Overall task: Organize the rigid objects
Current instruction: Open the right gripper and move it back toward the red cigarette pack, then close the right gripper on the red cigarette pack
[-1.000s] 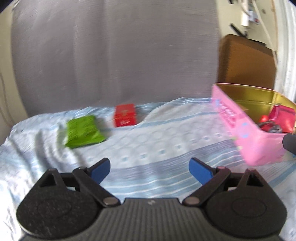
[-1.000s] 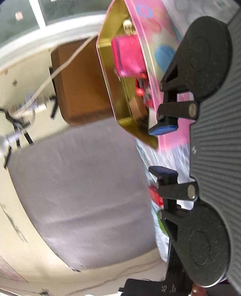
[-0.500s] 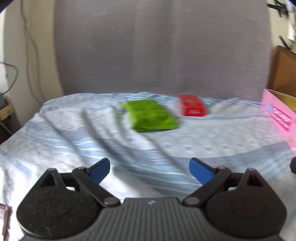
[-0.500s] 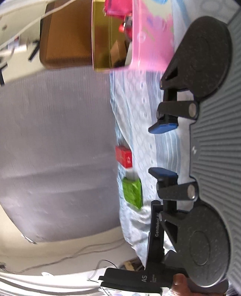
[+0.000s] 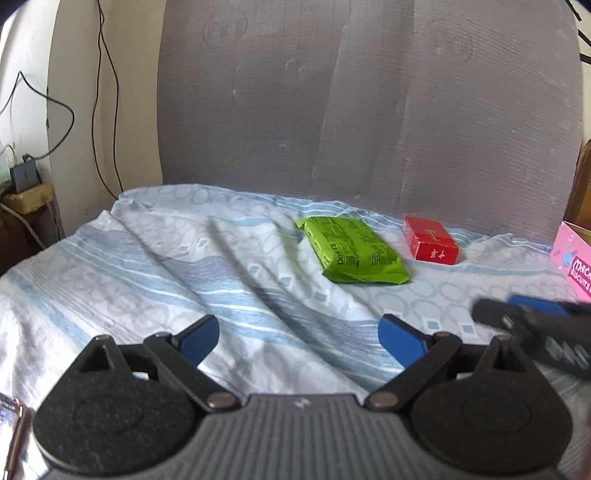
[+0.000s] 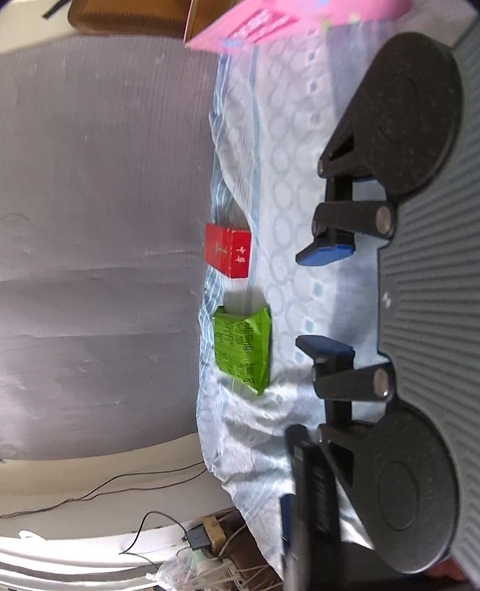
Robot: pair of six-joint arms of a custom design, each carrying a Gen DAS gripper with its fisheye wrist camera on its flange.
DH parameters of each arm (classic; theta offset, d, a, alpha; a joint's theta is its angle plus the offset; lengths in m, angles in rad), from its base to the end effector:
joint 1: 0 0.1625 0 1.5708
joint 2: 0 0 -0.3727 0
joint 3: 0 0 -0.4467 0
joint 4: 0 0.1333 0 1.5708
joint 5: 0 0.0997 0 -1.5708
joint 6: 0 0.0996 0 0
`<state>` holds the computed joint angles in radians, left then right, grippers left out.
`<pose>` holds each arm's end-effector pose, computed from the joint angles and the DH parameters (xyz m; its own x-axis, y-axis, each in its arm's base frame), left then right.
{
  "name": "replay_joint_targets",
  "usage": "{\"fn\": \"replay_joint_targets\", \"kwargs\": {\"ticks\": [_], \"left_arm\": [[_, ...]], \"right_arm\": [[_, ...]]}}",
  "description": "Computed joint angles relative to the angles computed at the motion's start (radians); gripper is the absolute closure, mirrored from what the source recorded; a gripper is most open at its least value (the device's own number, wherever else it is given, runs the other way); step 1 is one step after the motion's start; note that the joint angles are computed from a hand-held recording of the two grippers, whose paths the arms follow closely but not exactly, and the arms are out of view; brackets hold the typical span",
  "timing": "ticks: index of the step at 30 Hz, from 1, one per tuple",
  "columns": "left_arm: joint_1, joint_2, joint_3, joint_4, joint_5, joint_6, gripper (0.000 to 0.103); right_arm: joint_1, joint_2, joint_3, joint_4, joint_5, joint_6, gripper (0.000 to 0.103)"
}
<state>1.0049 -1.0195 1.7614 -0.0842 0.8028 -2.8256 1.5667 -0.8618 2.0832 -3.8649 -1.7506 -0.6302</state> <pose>-0.1080 -0.5477 0.0555 -0.7554 0.0858 -0.6496 0.5918 0.5148 -0.6203 0.1133 -0.5298 0.0664 -0.7955 -0.1514 0.5867 -0.5778 0.4809 -0.6594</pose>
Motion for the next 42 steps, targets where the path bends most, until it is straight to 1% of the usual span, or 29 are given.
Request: {"fn": "replay_joint_targets", "kwargs": {"ticks": [2,4,7,10,13,14,15,16,17,18,21,23,26,29,32,35,37,39,42], "left_arm": [[0.007,0.004,-0.013,0.026,0.013,-0.026,0.007],[0.012,0.007,-0.021,0.044,0.022,-0.045,0.007],[0.016,0.013,-0.03,0.061,0.029,-0.059,0.006],[0.015,0.016,-0.031,0.06,0.027,-0.053,0.006],[0.015,0.018,-0.031,0.054,0.03,-0.038,0.006],[0.016,0.022,-0.035,0.056,0.03,-0.036,0.007],[0.016,0.024,-0.038,0.06,0.031,-0.036,0.007],[0.016,0.026,-0.04,0.062,0.033,-0.037,0.007],[0.017,0.027,-0.044,0.066,0.035,-0.038,0.007],[0.019,0.029,-0.048,0.072,0.038,-0.042,0.007],[0.023,0.029,-0.052,0.081,0.044,-0.057,0.007],[0.027,0.028,-0.052,0.084,0.051,-0.065,0.007],[0.028,0.028,-0.055,0.093,0.058,-0.071,0.007],[0.027,0.025,-0.05,0.093,0.067,-0.063,0.006],[0.026,0.019,-0.041,0.083,0.075,-0.048,0.005],[0.025,0.012,-0.033,0.074,0.086,-0.034,0.005],[0.025,0.01,-0.03,0.074,0.095,-0.031,0.004],[0.026,0.011,-0.032,0.084,0.102,-0.03,0.004],[0.026,0.016,-0.039,0.103,0.109,-0.021,0.004]], "right_arm": [[0.006,0.023,-0.056,0.032,-0.022,0.005,0.059],[0.012,0.054,-0.119,0.038,-0.054,0.007,0.059],[0.013,0.099,-0.221,0.061,-0.093,0.066,0.055],[0.018,0.155,-0.325,0.099,-0.13,0.1,0.038],[0.027,0.217,-0.426,0.158,-0.186,0.092,0.026],[0.032,0.23,-0.459,0.21,-0.222,0.105,0.025],[0.032,0.232,-0.486,0.286,-0.247,0.143,0.028],[0.027,0.231,-0.499,0.319,-0.242,0.178,0.031],[0.022,0.23,-0.503,0.311,-0.235,0.195,0.035],[0.019,0.229,-0.503,0.308,-0.24,0.214,0.042],[0.005,0.197,-0.456,0.294,-0.196,0.24,0.043],[0.0,0.173,-0.423,0.293,-0.18,0.239,0.043],[0.006,0.133,-0.354,0.28,-0.178,0.193,0.043],[0.008,0.082,-0.258,0.252,-0.166,0.14,0.043],[-0.001,0.001,-0.133,0.241,-0.125,0.107,0.042],[-0.004,-0.058,-0.028,0.21,-0.107,0.044,0.042],[-0.001,-0.089,0.039,0.187,-0.112,-0.039,0.043],[0.001,-0.108,0.091,0.16,-0.117,-0.098,0.043],[-0.014,-0.18,0.215,0.111,-0.09,-0.147,0.044]]}}
